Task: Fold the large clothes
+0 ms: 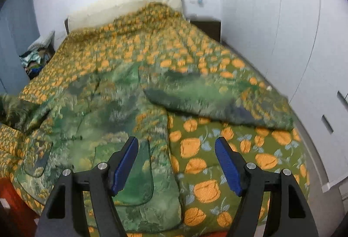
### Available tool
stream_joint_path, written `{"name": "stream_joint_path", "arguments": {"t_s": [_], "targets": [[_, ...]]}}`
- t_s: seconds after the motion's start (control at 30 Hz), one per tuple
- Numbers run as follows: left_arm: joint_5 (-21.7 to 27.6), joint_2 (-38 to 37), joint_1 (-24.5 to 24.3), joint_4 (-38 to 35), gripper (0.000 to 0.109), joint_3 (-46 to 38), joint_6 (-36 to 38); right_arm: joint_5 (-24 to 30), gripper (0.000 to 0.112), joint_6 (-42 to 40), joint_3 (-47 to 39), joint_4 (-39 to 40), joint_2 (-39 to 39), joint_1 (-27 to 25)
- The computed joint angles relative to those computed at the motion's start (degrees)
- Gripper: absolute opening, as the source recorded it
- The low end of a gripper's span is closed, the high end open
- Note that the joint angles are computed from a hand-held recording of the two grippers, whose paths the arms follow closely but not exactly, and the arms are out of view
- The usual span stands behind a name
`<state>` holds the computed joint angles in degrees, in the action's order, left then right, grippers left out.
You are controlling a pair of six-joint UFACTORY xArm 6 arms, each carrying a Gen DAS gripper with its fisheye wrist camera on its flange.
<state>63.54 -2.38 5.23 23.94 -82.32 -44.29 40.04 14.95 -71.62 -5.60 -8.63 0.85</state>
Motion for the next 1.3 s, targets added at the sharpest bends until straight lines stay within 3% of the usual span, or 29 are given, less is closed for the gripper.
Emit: {"name": "stream_joint_path", "arguments": {"t_s": [0.13, 0.2, 0.27, 0.37, 0.47, 0.53, 0.57, 0.6, 0.67, 0.7, 0.73, 0.87, 0.97, 1.03, 1.1, 1.17, 1.3], "targets": [[-2.9, -8.2, 4.5, -4.6, 0.052, 10.3, -4.2, 4.0, 0.072, -1.7, -0.8, 5.3, 1.6, -1.4], [-6.4, -13.1, 3.1, -11.1, 0.060, 15.4, 0.1, 7.7, 0.073, -5.0, -1.7, 10.2, 2.9, -2.4], [-9.7, -16.2, -0.9, -22.3, 0.072, 18.8, 10.1, 11.3, 0.073, -7.9, -2.8, 14.2, 4.8, -3.3], [-10.4, -14.8, -10.6, -34.6, 0.091, 19.5, 22.1, 17.6, 0.073, -12.2, -5.6, 21.0, 9.7, -4.6], [-9.3, -7.9, -19.6, -36.8, 0.091, 16.9, 26.6, 21.8, 0.073, -15.5, -8.1, 26.6, 14.3, -5.1], [-7.6, -2.4, -24.2, -34.0, 0.080, 13.3, 27.3, 25.4, 0.072, -18.6, -9.9, 29.7, 16.8, -4.9], [-6.7, -0.4, -25.3, -34.1, 0.057, 11.8, 27.9, 25.7, 0.071, -19.5, -10.1, 29.3, 17.1, -4.5], [-5.8, 1.2, -26.0, -33.9, 0.035, 10.4, 27.6, 26.2, 0.064, -20.5, -10.2, 29.2, 17.1, -4.1], [-6.3, 2.3, -26.7, -32.7, 0.024, 9.5, 25.7, 26.4, 0.033, -21.2, -10.5, 28.4, 16.8, -3.6], [-6.1, 2.7, -27.1, -31.5, 0.012, 8.5, 24.7, 26.4, 0.029, -21.1, -10.9, 28.4, 16.7, -3.5], [-5.9, 2.5, -27.3, -30.4, 0.012, 8.1, 24.2, 26.4, 0.023, -21.2, -11.2, 28.0, 16.1, -3.3], [-8.1, -2.6, -27.7, -31.2, 0.012, 11.5, 24.7, 27.6, 0.021, -21.4, -10.8, 27.1, 12.1, -2.9], [-6.2, -2.5, -28.4, -29.9, 0.012, 12.3, 24.1, 29.1, 0.021, -21.4, -7.6, 28.1, 8.2, -3.7], [-4.9, -0.5, -27.5, -28.8, 0.015, 11.4, 25.0, 29.2, 0.021, -20.6, -4.0, 26.4, 6.7, -3.6], [-4.5, 2.2, -28.1, -25.9, 0.027, 9.1, 23.5, 27.7, 0.024, -19.7, -0.9, 26.5, 6.5, -3.8], [-4.3, 4.5, -28.5, -23.6, 0.037, 5.4, 21.3, 26.9, 0.043, -18.7, -0.8, 27.8, 6.8, -5.1], [-10.2, 4.0, -28.3, -16.9, 0.082, 2.0, 15.7, 21.7, 0.059, -19.1, -2.9, 31.9, 5.5, -9.9]]}}
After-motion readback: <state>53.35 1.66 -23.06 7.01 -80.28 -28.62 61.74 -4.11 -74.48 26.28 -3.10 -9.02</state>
